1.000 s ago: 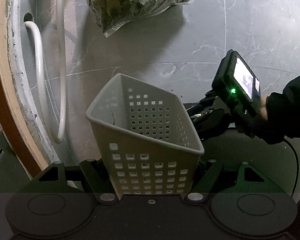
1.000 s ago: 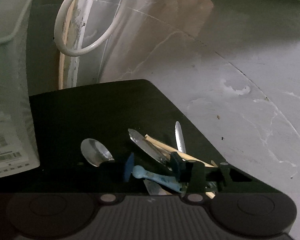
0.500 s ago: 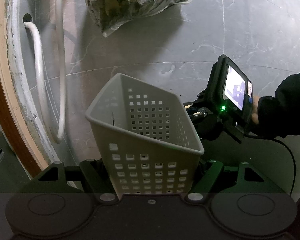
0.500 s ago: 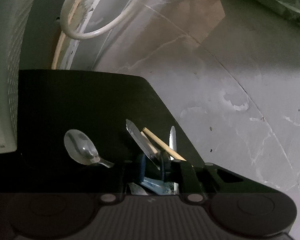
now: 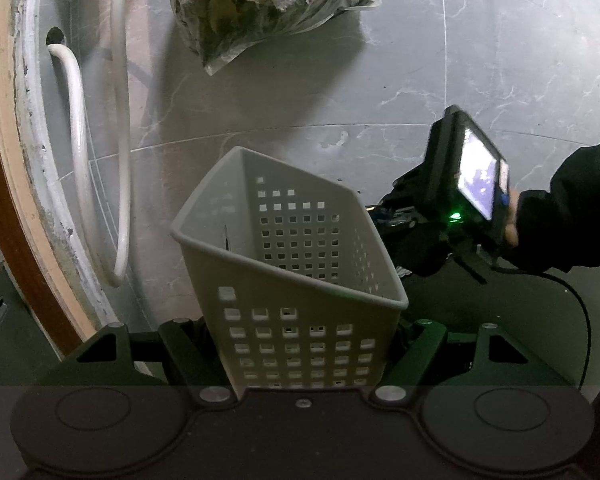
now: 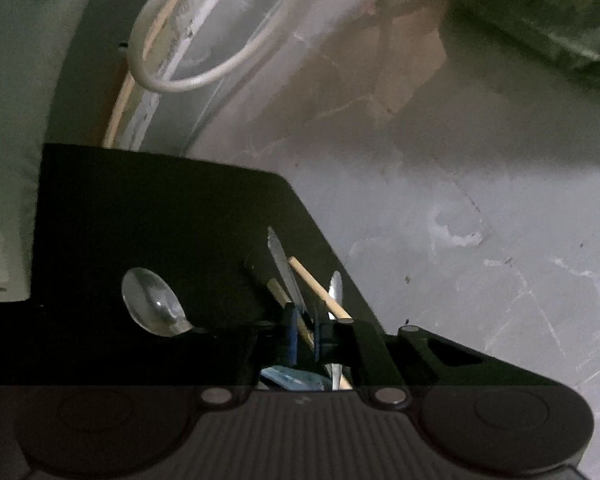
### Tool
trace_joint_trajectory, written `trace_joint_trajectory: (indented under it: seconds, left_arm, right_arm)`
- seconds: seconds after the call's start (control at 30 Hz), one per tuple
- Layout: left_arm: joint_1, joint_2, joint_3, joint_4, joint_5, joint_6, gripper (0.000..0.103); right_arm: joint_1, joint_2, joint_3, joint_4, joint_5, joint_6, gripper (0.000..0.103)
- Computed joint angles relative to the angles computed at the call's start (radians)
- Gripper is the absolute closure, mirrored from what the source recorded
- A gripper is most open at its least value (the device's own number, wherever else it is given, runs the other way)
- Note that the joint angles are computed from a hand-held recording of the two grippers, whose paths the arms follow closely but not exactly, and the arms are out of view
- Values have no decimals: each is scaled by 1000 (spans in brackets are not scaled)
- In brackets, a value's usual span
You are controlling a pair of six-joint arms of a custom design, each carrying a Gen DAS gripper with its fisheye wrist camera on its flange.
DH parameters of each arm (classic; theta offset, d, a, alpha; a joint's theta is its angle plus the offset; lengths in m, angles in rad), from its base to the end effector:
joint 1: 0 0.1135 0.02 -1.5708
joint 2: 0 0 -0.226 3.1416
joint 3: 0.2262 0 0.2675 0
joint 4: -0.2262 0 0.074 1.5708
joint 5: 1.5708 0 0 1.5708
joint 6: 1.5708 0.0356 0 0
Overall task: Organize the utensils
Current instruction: 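Grasp a silver spoon from the pile with the right gripper while the left gripper holds the basket, then carry the spoon over the basket and release it with the right gripper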
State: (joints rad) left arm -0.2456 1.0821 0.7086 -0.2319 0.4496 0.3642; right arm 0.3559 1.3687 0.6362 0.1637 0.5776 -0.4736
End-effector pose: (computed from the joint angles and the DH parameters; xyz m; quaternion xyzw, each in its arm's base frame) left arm 0.2540 -0.0796 0.2134 0.3579 0.7926 -0.1703 0.4634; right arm 0.2843 0.0849 0.1493 -0.2136 0.8246 -0.2765 0.4449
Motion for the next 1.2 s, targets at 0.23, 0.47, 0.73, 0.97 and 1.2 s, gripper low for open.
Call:
trace_joint_trajectory:
  seconds: [0.23, 0.47, 0.73, 0.97, 1.2]
  left_arm:
    - [2, 4, 2, 1, 3, 3, 26]
    - [0, 3, 0, 2, 1, 2, 26]
    - [-3, 1, -1, 3, -3, -1, 26]
    - [-4, 2, -2, 5, -3, -2, 27]
    - [-6, 4, 0, 5, -4, -3, 26]
  right_arm:
    - [38, -146, -108, 44, -9, -39, 100]
    - [62, -257, -184, 128, -20, -60, 103]
    - [68, -431, -203, 80, -59, 86, 103]
    - [77, -562, -171, 11, -53, 213, 103]
    - [69, -659, -43, -85, -158, 391, 103]
